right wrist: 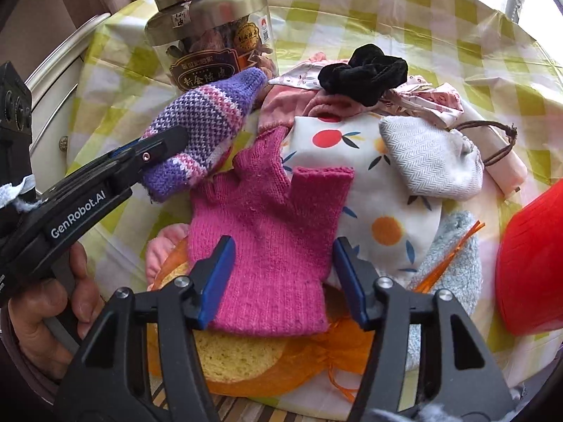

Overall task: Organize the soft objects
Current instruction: 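Grasp the purple striped glove with the left tool while the right tool grasps the pink knit glove, then carry the pink glove in the right tool and purple glove in the left tool to the box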

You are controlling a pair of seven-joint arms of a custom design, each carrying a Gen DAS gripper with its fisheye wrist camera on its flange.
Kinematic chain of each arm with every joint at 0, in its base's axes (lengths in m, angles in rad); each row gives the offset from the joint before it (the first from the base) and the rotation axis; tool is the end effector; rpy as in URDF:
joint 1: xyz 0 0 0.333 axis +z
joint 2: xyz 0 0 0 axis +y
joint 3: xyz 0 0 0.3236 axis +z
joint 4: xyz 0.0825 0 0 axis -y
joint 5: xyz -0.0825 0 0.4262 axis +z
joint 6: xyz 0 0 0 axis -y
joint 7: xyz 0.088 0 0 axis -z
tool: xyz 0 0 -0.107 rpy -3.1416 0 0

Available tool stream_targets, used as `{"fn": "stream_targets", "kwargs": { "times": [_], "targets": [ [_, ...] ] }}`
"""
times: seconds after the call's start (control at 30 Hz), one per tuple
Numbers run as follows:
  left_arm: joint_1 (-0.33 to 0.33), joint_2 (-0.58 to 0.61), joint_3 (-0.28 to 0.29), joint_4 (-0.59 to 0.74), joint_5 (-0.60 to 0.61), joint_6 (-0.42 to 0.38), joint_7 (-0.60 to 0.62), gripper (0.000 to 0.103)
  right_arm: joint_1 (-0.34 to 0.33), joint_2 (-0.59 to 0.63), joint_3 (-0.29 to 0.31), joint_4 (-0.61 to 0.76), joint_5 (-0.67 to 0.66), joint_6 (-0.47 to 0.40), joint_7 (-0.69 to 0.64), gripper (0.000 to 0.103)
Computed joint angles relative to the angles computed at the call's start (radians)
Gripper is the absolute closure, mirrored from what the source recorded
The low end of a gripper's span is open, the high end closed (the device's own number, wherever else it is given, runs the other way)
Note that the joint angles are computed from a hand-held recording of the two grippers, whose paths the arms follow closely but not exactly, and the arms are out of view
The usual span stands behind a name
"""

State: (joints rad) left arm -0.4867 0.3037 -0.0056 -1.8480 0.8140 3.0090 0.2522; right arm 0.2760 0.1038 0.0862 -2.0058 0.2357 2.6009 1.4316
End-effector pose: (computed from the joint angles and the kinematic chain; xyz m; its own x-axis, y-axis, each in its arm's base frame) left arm 0.5946 -0.3788 0.4296 -0.0850 -0.9400 0.3305 -0.6767 -0.1890 -0.7116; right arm 0.6114 0.2252 0.4453 0.3521 -0.9247 -0.1447 -0.8447 -0.2474 -0.4746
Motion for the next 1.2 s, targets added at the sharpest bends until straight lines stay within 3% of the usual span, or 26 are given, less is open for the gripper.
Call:
{"fn": "stream_targets", "kwargs": {
  "times": [0.03, 0.13, 0.3, 0.43, 0.57, 0.77, 0.97, 1.2],
  "targets": [
    [-0.001, -0.004, 0.001, -0.006, 0.002, 0.001, -0.001, 0.083, -0.004, 0.004, 0.002, 0.004, 0.021, -0.007, -0.015, 0.043],
    [-0.003, 0.029, -0.005, 0.039, -0.009, -0.016, 0.011, 0.083, -0.003, 0.016, 0.0, 0.014, 0.003, -0.021, -0.019, 0.084],
    [-0.051, 0.02, 0.05, 0.041, 0.089, -0.013, -0.084, 0.083, -0.007, -0.007, 0.006, -0.021, 0.046, 0.032, -0.051, 0.088],
    [-0.069, 0.001, 0.077, 0.036, 0.226, -0.008, -0.227, 0.083, -0.001, -0.058, 0.0, -0.068, 0.031, 0.102, -0.049, 0.088],
    [-0.068, -0.023, 0.072, 0.033, 0.348, -0.024, -0.348, 0.083, 0.004, -0.119, -0.007, -0.127, 0.016, 0.169, -0.054, 0.089],
    [-0.041, -0.062, 0.026, 0.016, 0.478, -0.055, -0.478, 0.083, 0.012, -0.218, -0.031, -0.219, 0.038, 0.255, -0.059, 0.089],
    [-0.003, -0.102, -0.045, -0.013, 0.567, -0.07, -0.567, 0.083, 0.003, -0.312, -0.06, -0.296, 0.033, 0.282, -0.044, 0.089],
    [0.039, -0.114, -0.151, -0.012, 0.582, -0.067, -0.539, 0.082, -0.025, -0.447, -0.1, -0.427, -0.006, 0.279, -0.016, 0.089]
  ]
}}
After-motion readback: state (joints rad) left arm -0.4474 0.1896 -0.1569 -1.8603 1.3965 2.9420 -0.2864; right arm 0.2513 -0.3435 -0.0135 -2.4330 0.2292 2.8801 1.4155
